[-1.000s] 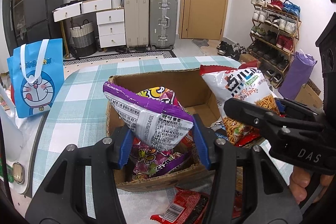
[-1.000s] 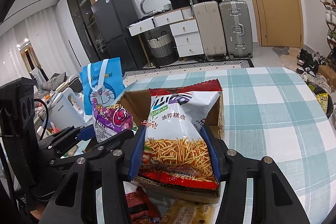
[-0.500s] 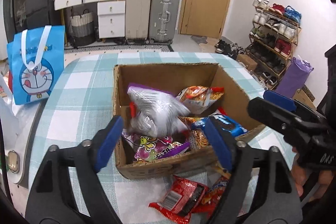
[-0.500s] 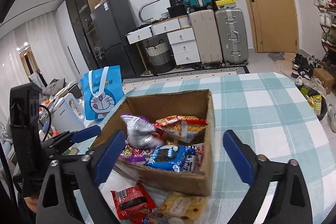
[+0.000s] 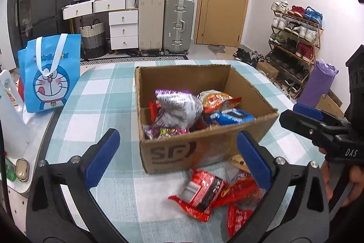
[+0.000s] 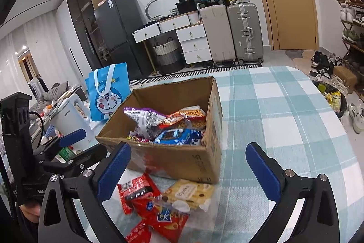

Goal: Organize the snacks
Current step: 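Withdraw both tools and move them toward the red packs beside the box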

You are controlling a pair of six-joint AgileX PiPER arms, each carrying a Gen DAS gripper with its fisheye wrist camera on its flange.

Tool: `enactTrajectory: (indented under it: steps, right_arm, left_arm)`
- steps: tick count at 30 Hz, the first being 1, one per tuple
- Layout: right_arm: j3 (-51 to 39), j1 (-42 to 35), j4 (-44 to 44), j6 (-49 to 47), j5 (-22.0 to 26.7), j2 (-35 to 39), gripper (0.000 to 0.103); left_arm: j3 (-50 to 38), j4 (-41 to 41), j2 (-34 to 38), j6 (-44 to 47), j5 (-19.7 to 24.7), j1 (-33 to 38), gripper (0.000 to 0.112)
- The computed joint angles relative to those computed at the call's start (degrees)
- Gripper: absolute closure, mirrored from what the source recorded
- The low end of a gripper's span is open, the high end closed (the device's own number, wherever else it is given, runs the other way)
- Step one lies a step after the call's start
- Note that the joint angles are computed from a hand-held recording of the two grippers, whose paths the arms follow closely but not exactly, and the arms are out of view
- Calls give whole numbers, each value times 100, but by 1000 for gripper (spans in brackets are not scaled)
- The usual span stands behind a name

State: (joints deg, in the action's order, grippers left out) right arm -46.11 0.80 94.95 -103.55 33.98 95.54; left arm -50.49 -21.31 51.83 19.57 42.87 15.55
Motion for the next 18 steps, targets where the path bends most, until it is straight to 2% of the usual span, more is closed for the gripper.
enactTrajectory:
  steps: [14, 18]
  right_arm:
    - [812, -131, 167, -383, -108, -252, 1]
    - [1013, -141, 245, -514, -168, -260, 1]
  left_arm:
    - [607, -891, -1047, 1276, 999, 1289, 10]
    - [753, -1312, -1311, 1877, 1469, 1940, 10]
